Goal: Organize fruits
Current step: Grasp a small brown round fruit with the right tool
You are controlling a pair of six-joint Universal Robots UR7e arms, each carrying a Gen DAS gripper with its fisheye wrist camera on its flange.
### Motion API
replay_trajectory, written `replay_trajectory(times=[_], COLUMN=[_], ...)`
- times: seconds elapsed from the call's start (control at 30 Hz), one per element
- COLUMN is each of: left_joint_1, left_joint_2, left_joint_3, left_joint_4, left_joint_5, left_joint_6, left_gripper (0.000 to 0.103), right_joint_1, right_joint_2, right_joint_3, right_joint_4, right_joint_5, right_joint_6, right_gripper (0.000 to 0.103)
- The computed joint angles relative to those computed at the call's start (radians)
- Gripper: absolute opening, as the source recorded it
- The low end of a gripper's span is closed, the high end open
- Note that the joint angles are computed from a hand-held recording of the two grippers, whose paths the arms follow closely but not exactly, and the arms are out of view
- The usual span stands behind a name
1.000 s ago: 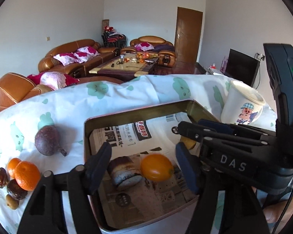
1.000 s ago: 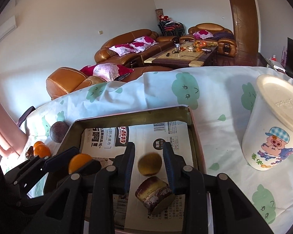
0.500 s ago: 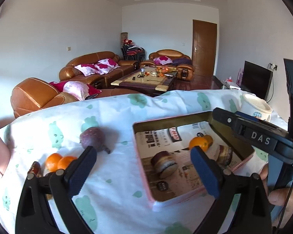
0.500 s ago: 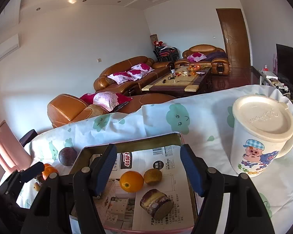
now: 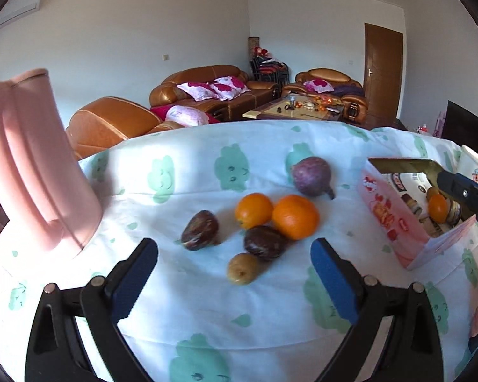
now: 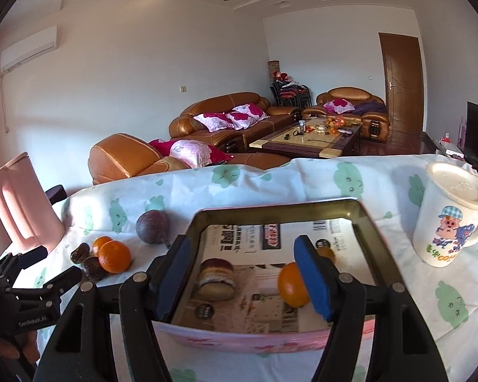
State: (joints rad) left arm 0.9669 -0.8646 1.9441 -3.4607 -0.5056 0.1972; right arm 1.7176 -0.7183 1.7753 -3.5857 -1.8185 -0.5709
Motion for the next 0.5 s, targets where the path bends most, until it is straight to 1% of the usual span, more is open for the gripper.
replay_trajectory(times=[0.13, 0.2, 0.3, 0.4, 0.5], left_joint_1=[0.019, 0.026, 0.033, 0.041, 0.045], left_joint_2=[-0.039, -0.055, -0.067, -0.085, -0.093], left_joint_3=[0.029, 0.037, 0.039, 0.045, 0.045], left_joint_4=[-0.004, 0.023, 0.063, 0.125, 0.166], left_joint_5=[0.019, 0.035, 0.088, 0.133, 0.173], left_joint_6=[0.004, -0.006, -0.016, -0.055, -0.077], left_gripper=[0.099, 0.099, 0.099, 0.099, 0.099], right_joint_1=[0.035, 0.05, 0.072, 0.091, 0.111], right_joint_2=[0.032, 0.046, 0.07, 0.096, 0.122], right_joint_3=[-0.001, -0.006, -0.013, -0.034, -0.068], right_joint_4=[0.03, 0.057, 0.084, 0.129, 0.206], right_joint_5=[-0.028, -0.033, -0.043, -0.043, -0.044], right_joint_6=[0.003, 0.012, 0.02, 0.022, 0.039], right_gripper=[0.069, 0.069, 0.069, 0.069, 0.068])
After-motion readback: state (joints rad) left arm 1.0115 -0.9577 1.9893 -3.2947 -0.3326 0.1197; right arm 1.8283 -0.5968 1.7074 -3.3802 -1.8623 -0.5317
